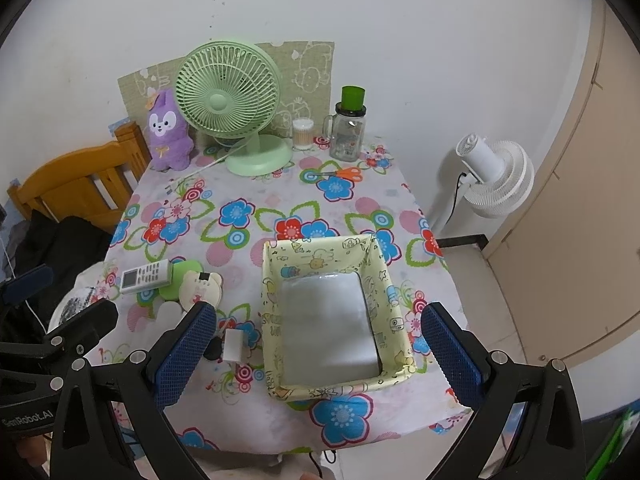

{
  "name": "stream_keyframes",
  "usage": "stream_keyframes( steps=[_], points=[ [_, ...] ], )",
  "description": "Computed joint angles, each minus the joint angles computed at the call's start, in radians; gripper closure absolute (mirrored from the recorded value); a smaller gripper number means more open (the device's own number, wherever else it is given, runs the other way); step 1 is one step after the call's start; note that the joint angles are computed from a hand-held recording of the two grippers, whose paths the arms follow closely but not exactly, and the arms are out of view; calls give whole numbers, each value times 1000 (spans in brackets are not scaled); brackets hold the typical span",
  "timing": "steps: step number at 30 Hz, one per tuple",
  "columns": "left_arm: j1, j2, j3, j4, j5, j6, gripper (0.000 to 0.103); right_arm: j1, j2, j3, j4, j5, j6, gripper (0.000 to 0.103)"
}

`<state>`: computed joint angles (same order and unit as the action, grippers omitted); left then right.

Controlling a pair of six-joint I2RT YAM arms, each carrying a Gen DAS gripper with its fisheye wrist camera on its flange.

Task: Organize rigid objects

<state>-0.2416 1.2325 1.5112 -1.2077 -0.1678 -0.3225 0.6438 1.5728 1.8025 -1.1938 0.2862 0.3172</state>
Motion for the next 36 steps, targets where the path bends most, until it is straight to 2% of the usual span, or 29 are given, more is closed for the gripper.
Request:
stream_keyframes(
  steps=[18,32,36],
  points=[
    [-3,15,24,-12,12,18,2,-33,-12,-12,11,-50,-17,1],
    [-68,38,57,-41,-47,-24,2,-88,-7,-1,-6,-144,-78,3],
    [-57,33,54,-42,-47,-7,2,-77,8,11,-3,-154,-76,3]
  ],
)
